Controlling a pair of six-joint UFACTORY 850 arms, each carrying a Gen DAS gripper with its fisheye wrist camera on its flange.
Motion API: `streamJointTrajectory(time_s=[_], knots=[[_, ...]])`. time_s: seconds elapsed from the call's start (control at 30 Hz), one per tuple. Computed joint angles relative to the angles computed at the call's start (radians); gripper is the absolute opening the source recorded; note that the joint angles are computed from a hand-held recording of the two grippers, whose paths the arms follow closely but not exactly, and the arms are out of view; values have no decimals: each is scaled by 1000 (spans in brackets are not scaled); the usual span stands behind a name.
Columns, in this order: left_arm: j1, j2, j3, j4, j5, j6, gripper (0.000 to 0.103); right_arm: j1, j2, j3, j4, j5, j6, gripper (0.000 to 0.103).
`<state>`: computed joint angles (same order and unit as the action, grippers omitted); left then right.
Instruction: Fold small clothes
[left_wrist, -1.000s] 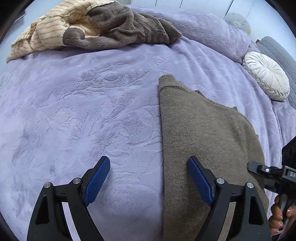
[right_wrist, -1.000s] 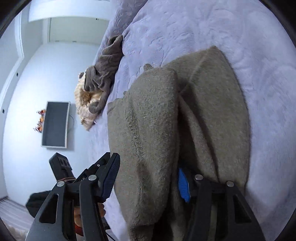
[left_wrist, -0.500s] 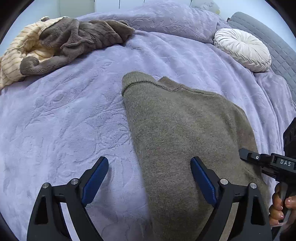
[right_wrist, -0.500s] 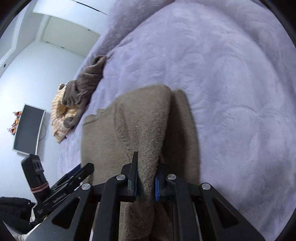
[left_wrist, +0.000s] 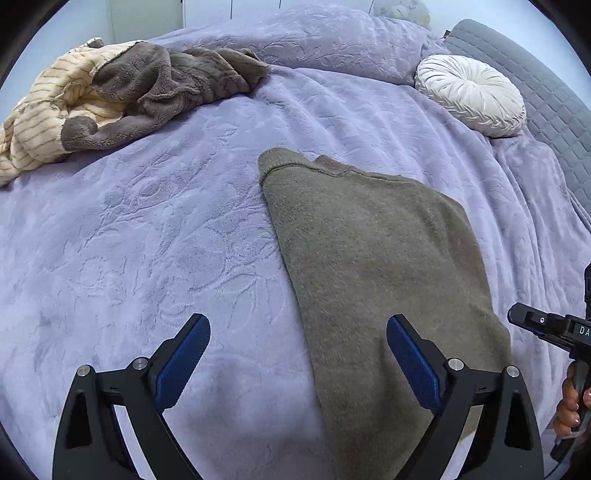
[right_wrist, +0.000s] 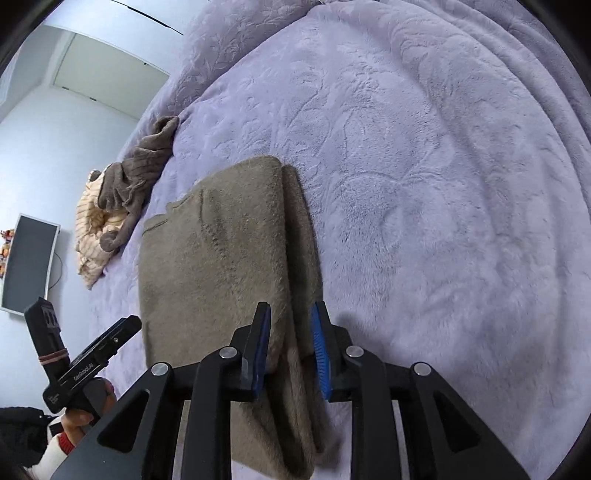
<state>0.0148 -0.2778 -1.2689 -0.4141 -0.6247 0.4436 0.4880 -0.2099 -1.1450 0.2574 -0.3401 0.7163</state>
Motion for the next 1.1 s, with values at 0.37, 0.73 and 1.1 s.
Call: streamJointTrajectory(time_s=[0.37,0.73,1.1], knots=[[-51,60,166,105,-30,-104,97,116,-44,-80,-145,-172,-48,16],[-64,85,203,156,-19,-187,97,115,-6,38,-138,-131,8,1],[-36,42,75,258,14,-377,97,109,6,42,-67,-149,-28,1]])
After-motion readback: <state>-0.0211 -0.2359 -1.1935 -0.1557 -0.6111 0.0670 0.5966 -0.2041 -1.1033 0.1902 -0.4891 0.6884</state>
